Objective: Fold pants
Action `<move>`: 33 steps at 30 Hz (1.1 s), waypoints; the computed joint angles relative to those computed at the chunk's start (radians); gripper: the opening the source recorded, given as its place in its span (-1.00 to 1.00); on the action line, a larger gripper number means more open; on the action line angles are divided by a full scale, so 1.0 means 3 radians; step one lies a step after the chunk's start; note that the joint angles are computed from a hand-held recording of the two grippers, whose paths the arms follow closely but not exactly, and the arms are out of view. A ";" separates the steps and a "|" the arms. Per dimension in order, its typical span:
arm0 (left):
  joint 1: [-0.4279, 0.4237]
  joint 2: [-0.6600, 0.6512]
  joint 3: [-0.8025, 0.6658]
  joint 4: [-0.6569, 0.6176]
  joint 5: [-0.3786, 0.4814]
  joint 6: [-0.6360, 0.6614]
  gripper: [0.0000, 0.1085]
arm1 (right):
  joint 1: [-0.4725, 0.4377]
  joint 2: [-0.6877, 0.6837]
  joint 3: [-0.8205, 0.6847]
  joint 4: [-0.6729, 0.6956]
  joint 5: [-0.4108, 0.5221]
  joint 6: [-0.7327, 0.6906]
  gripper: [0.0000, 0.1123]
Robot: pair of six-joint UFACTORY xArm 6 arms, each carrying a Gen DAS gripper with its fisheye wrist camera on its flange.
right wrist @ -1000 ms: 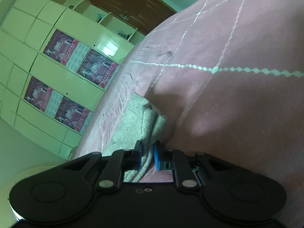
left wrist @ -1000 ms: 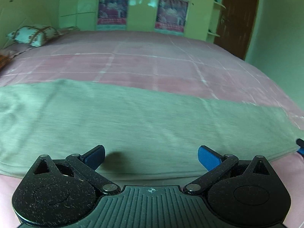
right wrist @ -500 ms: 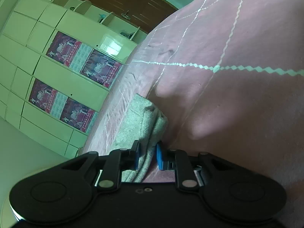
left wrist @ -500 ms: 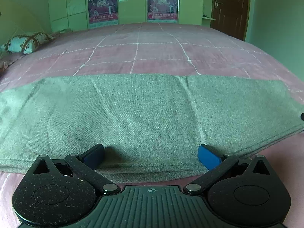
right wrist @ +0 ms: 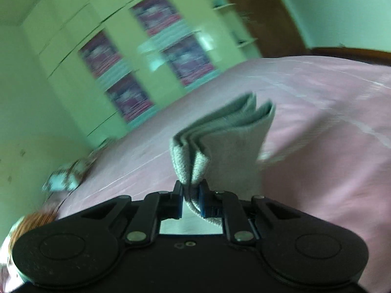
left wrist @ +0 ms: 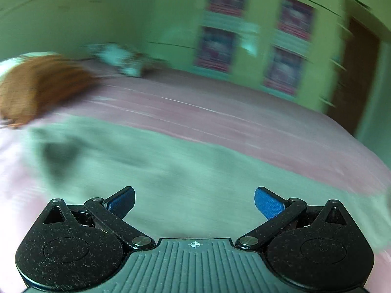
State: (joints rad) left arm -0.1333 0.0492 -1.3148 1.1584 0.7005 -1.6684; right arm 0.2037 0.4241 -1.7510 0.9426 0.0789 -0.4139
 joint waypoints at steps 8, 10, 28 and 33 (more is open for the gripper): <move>0.0790 -0.0978 0.1217 0.0055 -0.0276 -0.0387 0.90 | 0.0754 0.0702 -0.1006 -0.1726 0.0473 0.1005 -0.92; 0.0861 -0.1019 0.1336 0.0071 -0.0378 -0.0517 0.90 | 0.0905 0.1078 -0.1599 -0.1990 0.1142 0.0993 -0.50; 0.0520 0.0578 -0.0121 -0.1472 -0.1785 0.1305 0.89 | 0.0372 -0.0382 0.0689 -0.1184 0.0102 0.1011 -0.54; 0.0513 0.0703 -0.0059 -0.2424 -0.1927 0.1963 0.77 | 0.0241 -0.0612 0.0887 0.0560 0.0423 0.0094 -0.43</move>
